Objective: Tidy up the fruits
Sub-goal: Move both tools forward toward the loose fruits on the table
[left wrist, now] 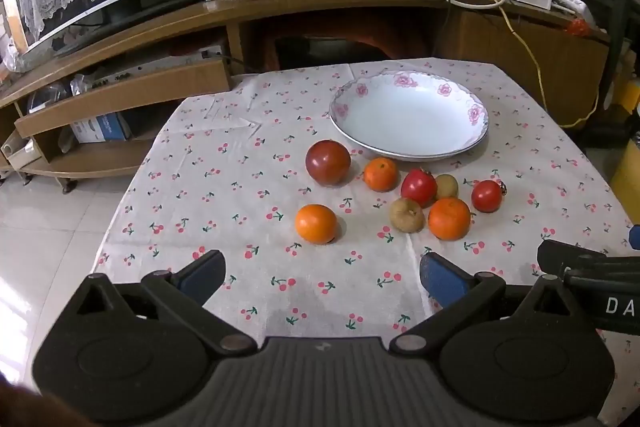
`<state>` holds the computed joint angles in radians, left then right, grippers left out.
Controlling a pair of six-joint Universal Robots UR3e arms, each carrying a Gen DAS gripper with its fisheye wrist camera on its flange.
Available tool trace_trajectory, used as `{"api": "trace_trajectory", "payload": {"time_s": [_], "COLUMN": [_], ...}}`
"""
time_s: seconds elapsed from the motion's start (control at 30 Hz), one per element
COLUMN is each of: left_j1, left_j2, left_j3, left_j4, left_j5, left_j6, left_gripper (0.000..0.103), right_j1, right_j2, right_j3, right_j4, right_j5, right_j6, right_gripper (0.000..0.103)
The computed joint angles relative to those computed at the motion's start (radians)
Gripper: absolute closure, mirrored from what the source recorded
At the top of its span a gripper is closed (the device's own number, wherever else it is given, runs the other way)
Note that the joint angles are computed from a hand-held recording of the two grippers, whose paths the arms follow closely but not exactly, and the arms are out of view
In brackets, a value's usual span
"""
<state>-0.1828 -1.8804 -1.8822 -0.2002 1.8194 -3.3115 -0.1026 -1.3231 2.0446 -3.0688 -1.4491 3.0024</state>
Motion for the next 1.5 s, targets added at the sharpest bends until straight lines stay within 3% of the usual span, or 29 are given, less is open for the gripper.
{"api": "trace_trajectory", "payload": {"time_s": [1.5], "left_j1": [0.016], "left_j2": [-0.018], "left_j3": [-0.012], "left_j4": [0.005], "left_j5": [-0.017], "left_j6": [-0.011], "left_gripper": [0.000], "right_j1": [0.031], "right_j2": [0.034], "right_j3": [-0.013], "right_j4": [-0.011], "right_j5": [-0.013], "right_j6": [0.016], "right_gripper": [0.004]}}
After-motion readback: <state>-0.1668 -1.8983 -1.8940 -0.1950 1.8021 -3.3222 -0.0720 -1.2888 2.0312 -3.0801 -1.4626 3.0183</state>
